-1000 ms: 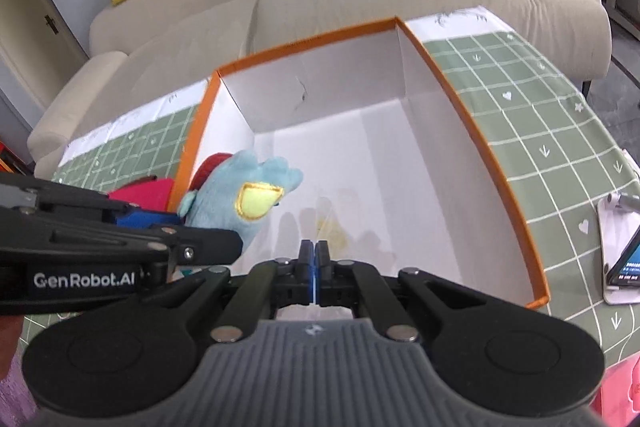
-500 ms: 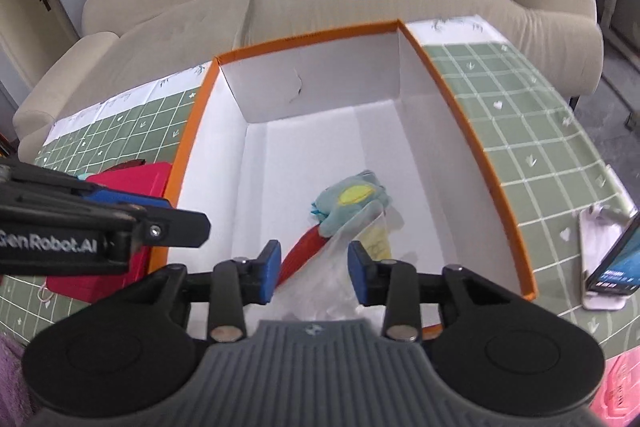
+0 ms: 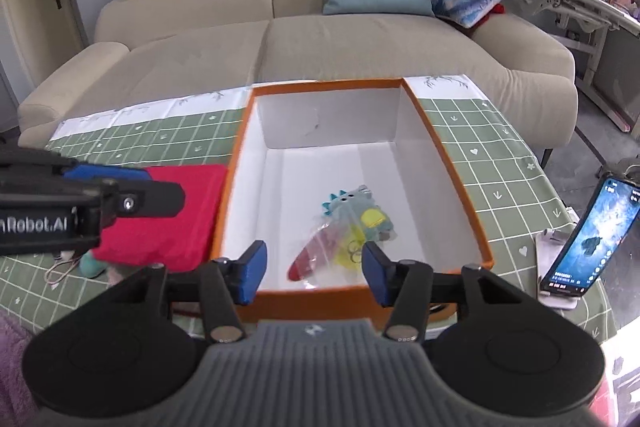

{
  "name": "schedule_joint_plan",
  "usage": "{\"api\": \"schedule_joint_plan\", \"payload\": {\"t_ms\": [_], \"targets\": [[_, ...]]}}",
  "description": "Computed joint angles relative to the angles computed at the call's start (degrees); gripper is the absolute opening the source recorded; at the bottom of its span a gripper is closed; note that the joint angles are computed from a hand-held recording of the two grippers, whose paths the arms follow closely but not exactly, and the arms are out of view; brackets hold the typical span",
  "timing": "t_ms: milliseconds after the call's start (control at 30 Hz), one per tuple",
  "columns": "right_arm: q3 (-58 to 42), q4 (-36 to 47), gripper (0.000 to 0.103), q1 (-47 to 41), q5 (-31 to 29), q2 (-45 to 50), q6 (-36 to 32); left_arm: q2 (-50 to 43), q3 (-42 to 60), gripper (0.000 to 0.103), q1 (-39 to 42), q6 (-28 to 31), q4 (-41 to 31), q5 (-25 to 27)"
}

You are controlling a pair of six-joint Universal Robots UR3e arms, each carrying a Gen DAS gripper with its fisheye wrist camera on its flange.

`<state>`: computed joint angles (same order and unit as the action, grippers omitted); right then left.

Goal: Organize soft objects
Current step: 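Move both grippers back toward the pile of soft items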

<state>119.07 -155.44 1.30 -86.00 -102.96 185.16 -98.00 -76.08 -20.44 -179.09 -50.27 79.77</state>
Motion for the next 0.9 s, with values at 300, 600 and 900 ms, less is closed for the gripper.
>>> {"api": "schedule_joint_plan", "payload": {"t_ms": [300,600,900], "targets": [[-0.69,-1.21,0.063,11.8,-8.12,1.41,6.14,17.0,-20.72,0.038,4.75,-0.97,4.08,1.24],[-5.27,0.88,0.068,21.35,-12.44,5.82,7.08,31.54,-33.3,0.038,14.84,0.88,1.91,-2.03],[-12.54,1.62,0.068,26.61,-11.04,12.03,5.36,41.98,-37.19,0.038,30.02,7.99,-7.73,-11.22]]}}
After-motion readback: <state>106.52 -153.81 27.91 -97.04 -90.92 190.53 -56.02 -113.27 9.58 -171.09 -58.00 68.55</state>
